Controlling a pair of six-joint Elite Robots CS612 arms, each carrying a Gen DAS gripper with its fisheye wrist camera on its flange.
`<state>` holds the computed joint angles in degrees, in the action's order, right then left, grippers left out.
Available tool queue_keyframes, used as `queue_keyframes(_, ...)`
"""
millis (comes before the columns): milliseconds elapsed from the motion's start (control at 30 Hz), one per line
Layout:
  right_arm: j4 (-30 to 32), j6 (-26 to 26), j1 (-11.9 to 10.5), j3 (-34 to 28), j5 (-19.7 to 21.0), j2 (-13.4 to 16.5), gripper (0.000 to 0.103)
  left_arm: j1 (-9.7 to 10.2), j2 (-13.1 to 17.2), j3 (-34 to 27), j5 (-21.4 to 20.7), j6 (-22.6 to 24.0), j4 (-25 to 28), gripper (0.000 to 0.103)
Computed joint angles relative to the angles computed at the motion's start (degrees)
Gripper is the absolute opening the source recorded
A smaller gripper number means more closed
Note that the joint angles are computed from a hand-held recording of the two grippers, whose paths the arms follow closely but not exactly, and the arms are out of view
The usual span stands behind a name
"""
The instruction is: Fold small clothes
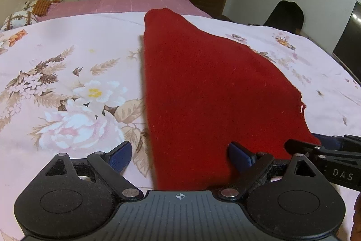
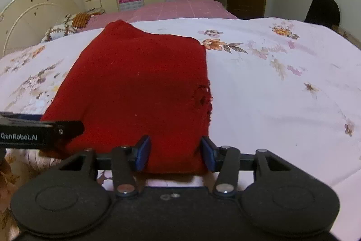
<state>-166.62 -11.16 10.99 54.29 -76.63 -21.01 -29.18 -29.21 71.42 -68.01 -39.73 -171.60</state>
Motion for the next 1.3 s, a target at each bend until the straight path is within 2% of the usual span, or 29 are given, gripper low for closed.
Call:
queue_keyframes(133, 0.13, -0.25, -0.15, 0.61, 0.45, -0.61, 0.050, 0.55, -0.61, 0.23, -1.47, -1.79, -0.54, 0.092)
queue_keyframes(200, -0.23, 1.48, -0.45, 0.33, 1.90, -0.69, 0.063, 0.82, -0.70, 0.10, -1.13, -2.81, -1.66, 0.092)
queue_keyframes(267, -0.45, 3.27, -0.60, -1.14, 2.35, -0.15, 0.071, 1.33, -0.47, -0.67, -1.29, -3.56, -2.44, 0.092)
queue_keyframes(333, 0.92, 4.96, -0.76, -3.77, 2.91, 0.89, 0.072, 2.09, 0.13, -2.24, -2.11, -4.13, -1.44, 0.092)
queue_keyframes(400, 2.91, 7.63, -1.00, -7.52, 3.89, 2.55, 0.074, 2.85, 0.87, -3.56, -3.46, -5.44, -1.54, 0.092)
queue_keyframes(500, 7.34, 11.66, -1.58, -14.20, 7.83, 5.67, 0.080, 4.06, 2.45, -5.90, -7.39, -6.96, -2.08, 0.092)
queue_keyframes(567, 10.73, 13.15, -1.81, -18.93, 9.88, 8.01, 0.081, 4.75, 3.65, -7.51, -10.30, -7.75, -2.34, 0.092)
queue_keyframes(633, 14.53, 13.94, -1.81, -23.77, 10.13, 10.46, 0.082, 5.25, 4.73, -8.67, -12.57, -8.34, -3.12, 0.092)
queue_keyframes(700, 20.51, 14.65, -1.96, -29.39, 11.54, 13.24, 0.082, 5.25, 5.39, -9.25, -13.16, -7.59, -4.29, 0.091)
queue_keyframes(733, 23.61, 16.21, -2.33, -32.37, 14.54, 14.88, 0.082, 5.18, 5.64, -9.52, -13.40, -6.87, -4.71, 0.090)
queue_keyframes(767, 24.31, 17.93, -2.65, -33.83, 16.73, 15.83, 0.080, 5.20, 5.89, -9.73, -14.10, -6.49, -5.49, 0.078)
queue_keyframes(800, 24.00, 17.75, -2.69, -33.90, 17.27, 15.95, 0.068, 5.16, 5.91, -9.79, -14.14, -6.67, -5.59, 0.074)
queue_keyframes(833, 24.57, 16.97, -2.73, -34.14, 18.24, 16.05, 0.062, 5.05, 5.88, -9.75, -13.82, -6.70, -5.80, 0.071)
queue_keyframes(867, 24.56, 17.59, -2.87, -34.03, 19.81, 16.03, 0.050, 5.00, 5.77, -9.62, -13.80, -6.48, -6.08, 0.064)
queue_keyframes(900, 24.44, 17.77, -2.90, -33.59, 20.57, 15.78, 0.044, 4.95, 5.61, -9.47, -13.67, -6.16, -6.28, 0.057)
queue_keyframes(967, 22.48, 16.73, -2.68, -31.09, 20.22, 14.39, 0.038, 4.94, 5.07, -8.76, -13.59, -6.13, -7.32, 0.049)
queue_keyframes(1033, 19.73, 17.52, -2.60, -29.02, 20.82, 13.30, 0.036, 4.91, 4.48, -7.83, -13.07, -6.30, -8.81, 0.044)
queue_keyframes(1167, 15.47, 18.26, -2.32, -25.70, 23.81, 11.21, 0.034, 4.88, 2.51, -4.75, -10.81, -6.13, -12.42, 0.043)
queue_keyframes(1300, 12.71, 17.77, -1.04, -24.31, 26.45, 9.90, 0.034, 5.52, -1.77, 2.09, -8.03, -4.54, -16.49, 0.043)
